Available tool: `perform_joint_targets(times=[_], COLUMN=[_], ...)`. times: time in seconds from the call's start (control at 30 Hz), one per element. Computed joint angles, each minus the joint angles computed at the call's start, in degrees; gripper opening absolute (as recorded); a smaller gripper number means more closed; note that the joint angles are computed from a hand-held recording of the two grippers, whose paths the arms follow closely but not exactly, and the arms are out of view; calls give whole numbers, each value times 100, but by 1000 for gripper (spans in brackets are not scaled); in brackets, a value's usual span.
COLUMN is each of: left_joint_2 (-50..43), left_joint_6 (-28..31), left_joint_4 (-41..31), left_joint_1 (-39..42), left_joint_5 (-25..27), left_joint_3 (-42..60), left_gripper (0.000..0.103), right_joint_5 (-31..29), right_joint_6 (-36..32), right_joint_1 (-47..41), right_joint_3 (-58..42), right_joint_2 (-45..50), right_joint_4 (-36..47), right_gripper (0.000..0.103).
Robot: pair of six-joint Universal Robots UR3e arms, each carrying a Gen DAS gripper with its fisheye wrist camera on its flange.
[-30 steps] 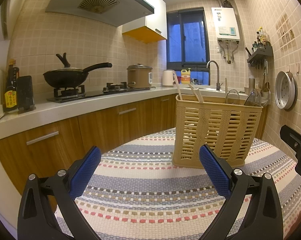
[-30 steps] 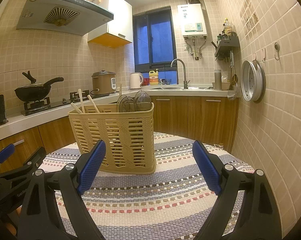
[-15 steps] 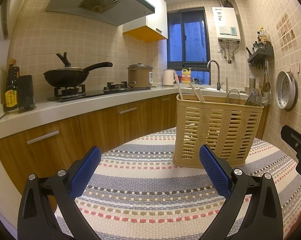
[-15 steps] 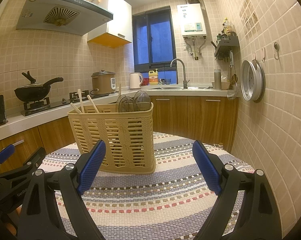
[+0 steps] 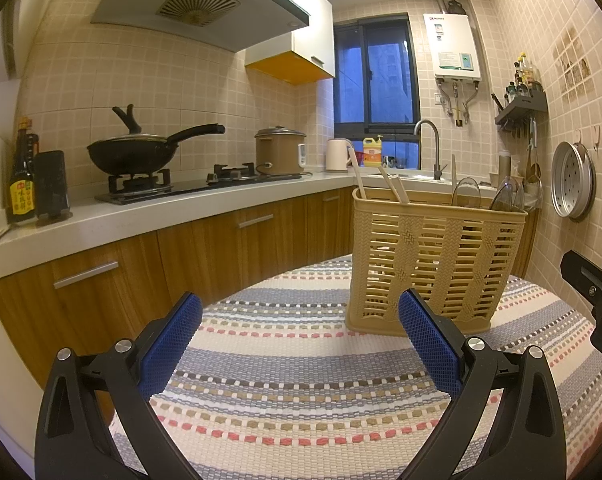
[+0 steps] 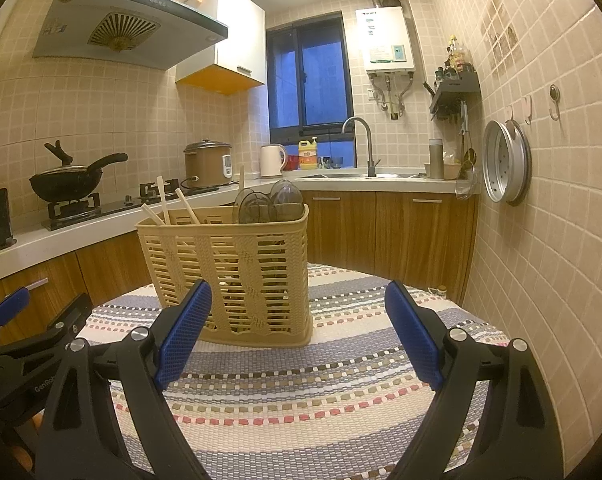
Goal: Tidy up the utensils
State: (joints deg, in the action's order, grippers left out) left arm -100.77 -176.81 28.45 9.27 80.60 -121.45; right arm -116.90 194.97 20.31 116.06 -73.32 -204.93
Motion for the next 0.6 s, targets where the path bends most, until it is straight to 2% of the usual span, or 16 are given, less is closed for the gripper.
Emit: perform_joint_targets(times=[0.6], left_joint_2=[-15], left_joint_6=[14], left_joint_4=[-45], left_joint_1=[6], left_joint_5=[-15], left_joint_3=[29], left_gripper=[95], right_joint_5=[-13], right_joint_6=[21], right_joint_1=[15], right_joint_3=[-31], right_joint_2=[19], right_joint_4=[15], right_gripper=[84])
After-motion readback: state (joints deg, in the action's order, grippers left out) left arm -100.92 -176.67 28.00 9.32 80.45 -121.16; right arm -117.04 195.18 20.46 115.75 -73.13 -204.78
